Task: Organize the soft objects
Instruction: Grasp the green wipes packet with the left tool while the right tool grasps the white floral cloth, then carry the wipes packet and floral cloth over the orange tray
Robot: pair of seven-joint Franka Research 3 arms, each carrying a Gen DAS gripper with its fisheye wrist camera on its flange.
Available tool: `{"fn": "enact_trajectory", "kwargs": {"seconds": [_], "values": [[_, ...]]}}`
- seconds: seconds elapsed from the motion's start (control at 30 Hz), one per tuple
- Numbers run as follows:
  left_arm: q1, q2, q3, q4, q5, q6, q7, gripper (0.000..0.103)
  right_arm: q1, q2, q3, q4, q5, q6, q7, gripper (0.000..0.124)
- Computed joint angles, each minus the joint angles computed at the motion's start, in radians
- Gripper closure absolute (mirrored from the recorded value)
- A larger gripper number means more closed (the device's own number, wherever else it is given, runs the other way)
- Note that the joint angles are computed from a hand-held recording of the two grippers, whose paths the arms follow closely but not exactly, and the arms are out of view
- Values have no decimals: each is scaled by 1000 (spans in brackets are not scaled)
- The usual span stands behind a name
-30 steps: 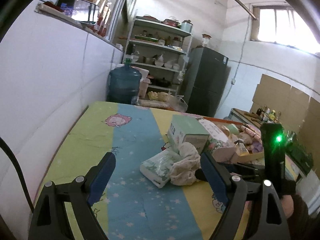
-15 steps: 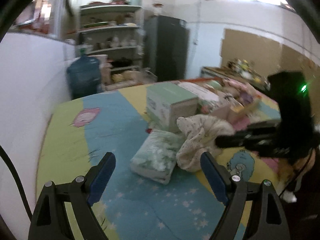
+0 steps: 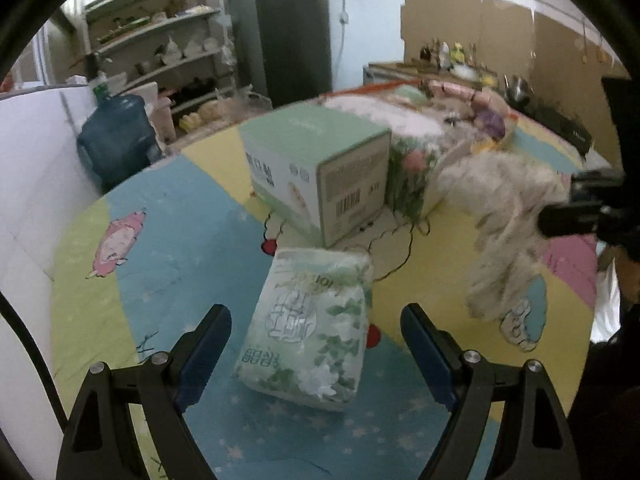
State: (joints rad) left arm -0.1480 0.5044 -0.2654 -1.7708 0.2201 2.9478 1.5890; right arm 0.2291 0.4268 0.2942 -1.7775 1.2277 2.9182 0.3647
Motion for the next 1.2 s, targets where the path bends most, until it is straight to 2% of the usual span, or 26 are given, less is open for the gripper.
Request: {"fn": "enact_trajectory", "kwargs": {"seconds": [0.13,0.2,0.27,0.4,0.47,0.63,0.77,0.9,1.03,1.07,1.1,1.2], "values": [[-19,13,25,23,7,-37,-33,16,0,-1,-3,1,-8,-8,3,114],[-6,15,16,28,-9,-44,-42,17,2,2,-2,6,-10,-7,5,114],[27,24,-23,35,-48,-61,-22,23,-3,3,5,6,4,-2,-9,114],[13,16,-12,26,-53,-49,-42,31,-1,12,-2,13,-3,-5,7,114],[-2,6,3,12,-45,-35,-63,42,-5,18,-2,19,-5,-8,17,114],[-33,-20,29,-20,-22,-19,-136,48,-29,21,15,24,38,-29,-24,114],[-102,-44,92,-47,45,-6,-243,49,-41,9,15,21,113,-56,-91,114],[-162,-85,154,-104,119,56,-393,49,-37,-9,-3,12,181,-76,-147,114],[-267,-129,268,-153,237,121,-605,49,-26,-24,-26,2,233,-90,-187,114],[-298,-136,303,-158,273,128,-660,49,-24,-29,-31,-2,249,-94,-197,114],[-352,-143,361,-159,324,130,-736,49,-22,-31,-37,-3,259,-98,-204,114],[-392,-149,404,-151,399,123,-849,49,-18,-49,-51,-16,310,-108,-244,114]]}}
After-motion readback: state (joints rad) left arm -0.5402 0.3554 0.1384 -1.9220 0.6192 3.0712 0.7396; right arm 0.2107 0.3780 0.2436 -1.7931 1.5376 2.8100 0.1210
